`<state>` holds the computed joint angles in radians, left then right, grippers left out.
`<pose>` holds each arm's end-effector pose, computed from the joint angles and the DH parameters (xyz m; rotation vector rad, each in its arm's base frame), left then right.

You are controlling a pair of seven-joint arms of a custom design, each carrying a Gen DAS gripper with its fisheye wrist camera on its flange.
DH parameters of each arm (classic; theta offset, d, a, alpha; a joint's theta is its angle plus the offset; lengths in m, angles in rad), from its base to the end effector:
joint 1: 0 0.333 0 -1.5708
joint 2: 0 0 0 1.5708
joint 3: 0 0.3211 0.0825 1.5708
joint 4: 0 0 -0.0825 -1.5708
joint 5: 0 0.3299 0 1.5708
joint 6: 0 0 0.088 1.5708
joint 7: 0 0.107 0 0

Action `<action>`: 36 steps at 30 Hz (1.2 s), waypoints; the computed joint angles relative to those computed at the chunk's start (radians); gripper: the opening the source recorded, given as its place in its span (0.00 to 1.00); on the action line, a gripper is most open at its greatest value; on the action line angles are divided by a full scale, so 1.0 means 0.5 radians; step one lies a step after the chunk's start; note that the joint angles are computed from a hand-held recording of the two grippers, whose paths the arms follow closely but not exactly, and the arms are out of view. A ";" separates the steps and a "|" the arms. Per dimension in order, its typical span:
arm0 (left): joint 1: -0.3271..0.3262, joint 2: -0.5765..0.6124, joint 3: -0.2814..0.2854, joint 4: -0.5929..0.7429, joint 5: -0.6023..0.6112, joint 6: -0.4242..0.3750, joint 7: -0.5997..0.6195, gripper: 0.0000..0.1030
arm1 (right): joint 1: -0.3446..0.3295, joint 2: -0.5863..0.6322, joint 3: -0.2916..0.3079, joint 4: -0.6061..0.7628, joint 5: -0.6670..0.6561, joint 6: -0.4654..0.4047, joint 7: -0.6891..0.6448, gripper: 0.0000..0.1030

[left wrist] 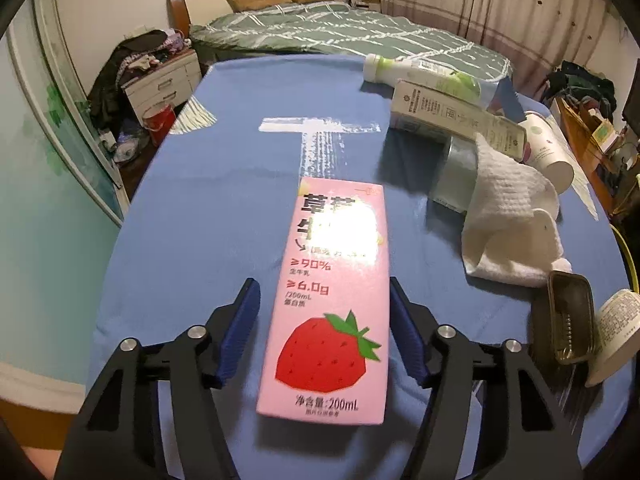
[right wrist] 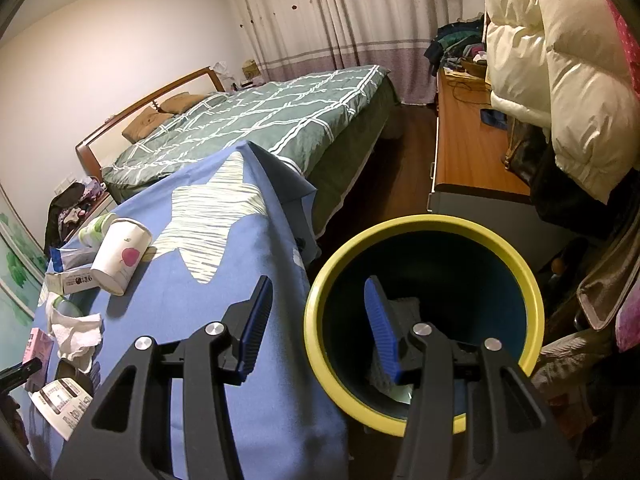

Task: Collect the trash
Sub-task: 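Grasp the pink strawberry milk carton with the left tool, then carry the milk carton with the left tool into the yellow bin and release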

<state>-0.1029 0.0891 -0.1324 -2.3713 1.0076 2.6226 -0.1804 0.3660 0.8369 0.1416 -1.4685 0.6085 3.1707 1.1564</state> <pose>0.4606 -0.1303 0.3435 -2.3545 1.1496 -0.3469 0.6683 0.2763 0.3106 -1.7909 1.4478 -0.3781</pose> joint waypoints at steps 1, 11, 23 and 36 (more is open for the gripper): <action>0.010 0.007 0.005 -0.004 -0.009 0.039 0.019 0.55 | -0.009 -0.004 0.007 -0.006 0.000 -0.001 -0.005 0.45; -0.059 -0.111 -0.048 -0.019 0.165 -0.044 -0.103 0.49 | -0.171 -0.058 0.206 -0.128 0.061 0.115 -0.152 0.45; -0.268 -0.122 -0.216 0.357 0.363 -0.168 -0.046 0.49 | -0.347 -0.149 0.325 -0.364 0.116 0.305 -0.250 0.45; -0.603 0.814 -0.168 1.647 0.080 -0.057 0.634 0.49 | -0.614 -0.221 0.435 -0.656 -0.052 0.565 -0.167 0.45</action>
<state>-0.4045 0.4963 -0.2166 -1.5478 1.0476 2.5941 0.1365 0.0589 0.7265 0.3591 -1.7963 0.5826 3.4531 1.0730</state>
